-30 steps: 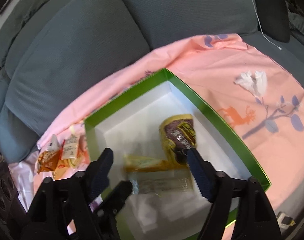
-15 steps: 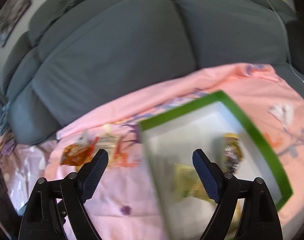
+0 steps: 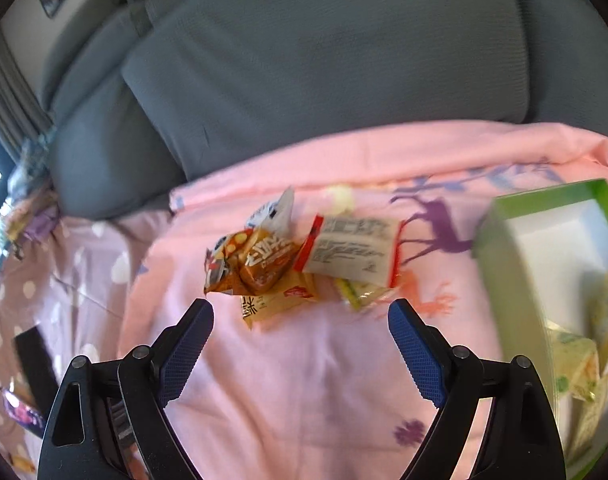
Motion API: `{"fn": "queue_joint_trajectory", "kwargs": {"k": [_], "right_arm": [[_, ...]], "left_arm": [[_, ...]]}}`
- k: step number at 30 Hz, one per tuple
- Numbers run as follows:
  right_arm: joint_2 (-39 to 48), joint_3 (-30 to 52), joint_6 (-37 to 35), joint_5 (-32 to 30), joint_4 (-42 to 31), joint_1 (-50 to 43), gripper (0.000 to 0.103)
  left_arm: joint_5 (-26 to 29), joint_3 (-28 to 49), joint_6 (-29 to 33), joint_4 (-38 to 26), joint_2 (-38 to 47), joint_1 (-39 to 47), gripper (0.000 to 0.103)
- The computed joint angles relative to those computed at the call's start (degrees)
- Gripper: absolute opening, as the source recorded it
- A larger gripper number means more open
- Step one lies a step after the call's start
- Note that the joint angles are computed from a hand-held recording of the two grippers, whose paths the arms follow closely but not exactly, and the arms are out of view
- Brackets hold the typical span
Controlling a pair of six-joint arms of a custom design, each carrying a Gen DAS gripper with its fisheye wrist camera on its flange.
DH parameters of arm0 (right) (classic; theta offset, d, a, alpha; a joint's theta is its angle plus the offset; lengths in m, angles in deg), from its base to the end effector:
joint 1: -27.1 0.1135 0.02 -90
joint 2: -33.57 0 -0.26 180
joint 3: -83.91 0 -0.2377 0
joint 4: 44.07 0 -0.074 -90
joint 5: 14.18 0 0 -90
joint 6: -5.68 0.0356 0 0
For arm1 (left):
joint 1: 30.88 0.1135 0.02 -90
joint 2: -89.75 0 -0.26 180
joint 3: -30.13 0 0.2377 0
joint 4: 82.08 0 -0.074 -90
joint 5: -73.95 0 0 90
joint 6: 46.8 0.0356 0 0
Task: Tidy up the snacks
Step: 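Move the right gripper back and grasp the orange panda-print bag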
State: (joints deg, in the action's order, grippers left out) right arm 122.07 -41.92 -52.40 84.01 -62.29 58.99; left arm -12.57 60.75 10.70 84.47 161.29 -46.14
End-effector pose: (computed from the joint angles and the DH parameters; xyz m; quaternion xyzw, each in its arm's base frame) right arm 0.2369 0.1415 0.1526 0.0232 0.9446 0.1118 0.3076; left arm 0.1741 -0.0497 0.1154 -0.1334 0.9423 -0.1502 0.2679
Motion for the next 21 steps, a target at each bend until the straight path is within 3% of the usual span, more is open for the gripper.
{"fn": "queue_joint_trajectory", "kwargs": {"k": [4, 8, 12, 18, 21], "right_arm": [[12.59, 13.93, -4.15, 1.82, -5.46, 2.44, 0.089], [23.98, 28.10, -6.33, 8.42, -13.50, 4.27, 0.089], [30.51, 35.75, -8.59, 8.03, -18.87, 4.06, 0.089], [30.30, 32.71, -7.78, 5.99, -13.40, 2.60, 0.088], [29.50, 30.44, -9.11, 5.11, -10.29, 2.53, 0.072]], "left_arm": [[2.31, -0.61, 1.84, -0.67, -2.00, 3.15, 0.094], [4.11, -0.51, 2.96, -0.91, -1.44, 6.44, 0.094], [5.32, -0.37, 3.73, -0.71, -1.33, 8.08, 0.094], [5.22, -0.19, 4.52, 0.01, 0.27, 7.56, 0.094], [5.70, -0.62, 4.76, 0.45, -0.35, 7.92, 0.094]]}}
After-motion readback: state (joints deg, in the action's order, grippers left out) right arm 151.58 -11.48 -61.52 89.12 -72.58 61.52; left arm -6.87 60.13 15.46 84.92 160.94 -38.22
